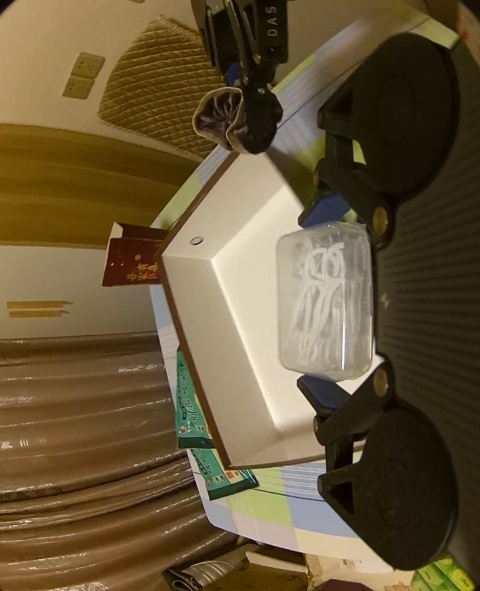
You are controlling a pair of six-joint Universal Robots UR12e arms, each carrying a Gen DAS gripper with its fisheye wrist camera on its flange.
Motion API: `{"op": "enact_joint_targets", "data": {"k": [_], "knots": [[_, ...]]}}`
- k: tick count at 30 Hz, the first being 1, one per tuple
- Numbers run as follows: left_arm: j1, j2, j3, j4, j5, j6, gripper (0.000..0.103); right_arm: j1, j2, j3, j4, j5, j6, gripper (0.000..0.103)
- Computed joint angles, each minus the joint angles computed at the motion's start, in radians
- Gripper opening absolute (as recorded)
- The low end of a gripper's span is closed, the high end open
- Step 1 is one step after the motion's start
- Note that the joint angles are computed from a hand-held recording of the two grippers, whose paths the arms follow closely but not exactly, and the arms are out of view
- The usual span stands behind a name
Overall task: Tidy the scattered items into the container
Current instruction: 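Carry the hair tie and floss case into the box with both grippers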
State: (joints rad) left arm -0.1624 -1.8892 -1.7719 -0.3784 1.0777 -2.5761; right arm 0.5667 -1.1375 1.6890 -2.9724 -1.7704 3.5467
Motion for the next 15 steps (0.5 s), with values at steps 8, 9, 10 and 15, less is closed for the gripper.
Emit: {"op": "enact_joint_targets", "data": {"k": [8, 9, 10, 15], "knots": [[-0.024, -0.07, 0.075, -0.02, 0.033, -0.003, 0.083, -0.027, 0.062, -0.082, 0.033, 0.027, -0.054, 0.02], [-0.028, -0.08, 0.086, -0.026, 0.039, -0.006, 0.083, -0.031, 0.068, -0.089, 0.039, 0.033, -0.054, 0.02], [-0.031, -0.088, 0.096, -0.035, 0.045, -0.008, 0.083, -0.036, 0.074, -0.096, 0.045, 0.042, -0.053, 0.02], [-0.047, -0.133, 0.147, -0.097, 0.076, -0.018, 0.083, -0.058, 0.103, -0.129, 0.103, 0.086, -0.064, 0.02]]}}
